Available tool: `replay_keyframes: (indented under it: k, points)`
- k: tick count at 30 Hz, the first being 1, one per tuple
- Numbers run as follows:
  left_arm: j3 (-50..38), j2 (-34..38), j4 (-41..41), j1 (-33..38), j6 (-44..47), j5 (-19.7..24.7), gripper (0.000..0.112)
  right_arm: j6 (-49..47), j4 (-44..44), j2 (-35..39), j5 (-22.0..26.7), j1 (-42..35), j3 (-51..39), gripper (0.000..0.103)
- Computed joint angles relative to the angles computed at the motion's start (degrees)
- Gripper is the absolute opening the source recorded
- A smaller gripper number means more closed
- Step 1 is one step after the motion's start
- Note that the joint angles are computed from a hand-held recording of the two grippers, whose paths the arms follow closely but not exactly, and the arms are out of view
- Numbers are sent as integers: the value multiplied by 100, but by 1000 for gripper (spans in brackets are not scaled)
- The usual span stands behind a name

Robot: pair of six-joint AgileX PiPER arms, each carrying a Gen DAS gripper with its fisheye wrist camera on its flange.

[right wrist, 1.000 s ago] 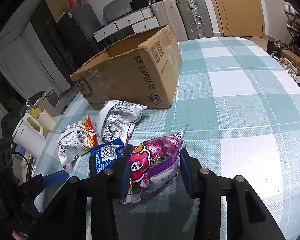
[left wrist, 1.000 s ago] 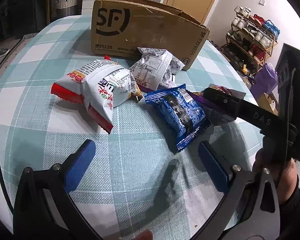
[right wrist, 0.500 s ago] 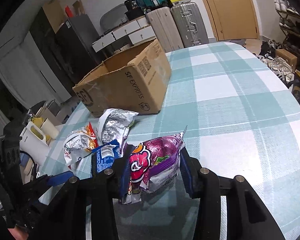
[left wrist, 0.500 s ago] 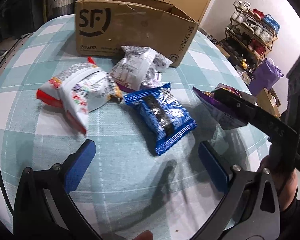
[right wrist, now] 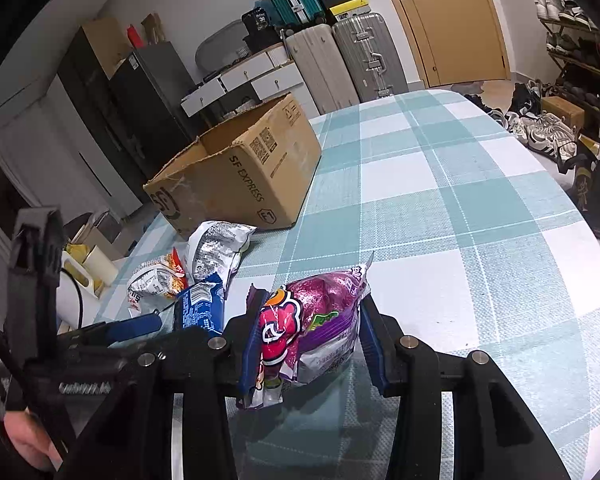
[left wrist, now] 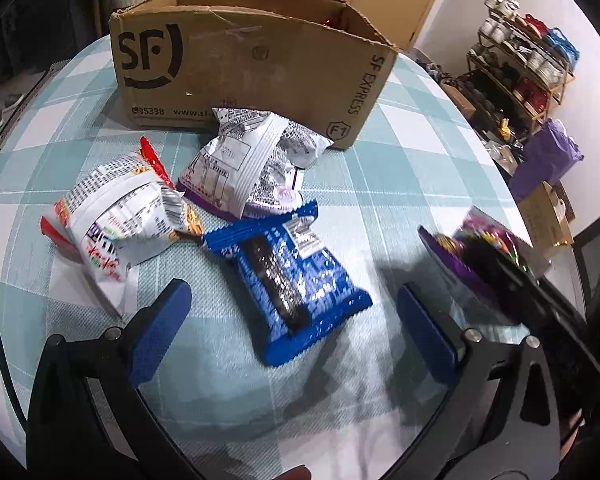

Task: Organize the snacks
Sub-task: 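Lower the right gripper onto the purple candy bag and close it, then grasp the blue biscuit pack with the left gripper while the right gripper holds the candy bag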

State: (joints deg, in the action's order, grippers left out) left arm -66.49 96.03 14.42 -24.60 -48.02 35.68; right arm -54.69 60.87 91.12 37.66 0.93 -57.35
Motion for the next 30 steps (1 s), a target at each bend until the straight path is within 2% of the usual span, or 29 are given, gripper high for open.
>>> replay_keyframes:
  k: [8, 14, 18, 20, 21, 22, 23, 27, 30]
  points:
    - [-629, 534, 103, 16, -261, 522, 101, -311, 246, -123, 181, -191, 167, 43]
    - [-809, 689, -113, 83, -117, 595, 99, -397, 332, -166, 220, -245, 239, 43]
    - [-781, 635, -87, 100, -55, 573, 85, -433, 365, -226, 245, -282, 310, 43]
    - [-691, 563, -155, 158, 71, 464, 73, -410, 350, -239, 253, -292, 323, 43]
    - [-653, 529, -229, 192, 182, 425, 65, -398, 345, -258, 261, -296, 337, 43]
    - [-593, 474, -339, 234, 336, 360, 51, -382, 331, -281, 263, -299, 349, 43]
    - [-556, 436, -465, 283, 514, 324, 44, -344, 298, -308, 253, -288, 358, 43]
    - [-206, 182, -1219, 529, 1528, 20, 40, -243, 226, -401, 231, -248, 395, 43]
    - [113, -78, -1274, 550, 1772, -137, 40, -111, 124, -473, 178, -171, 414, 43]
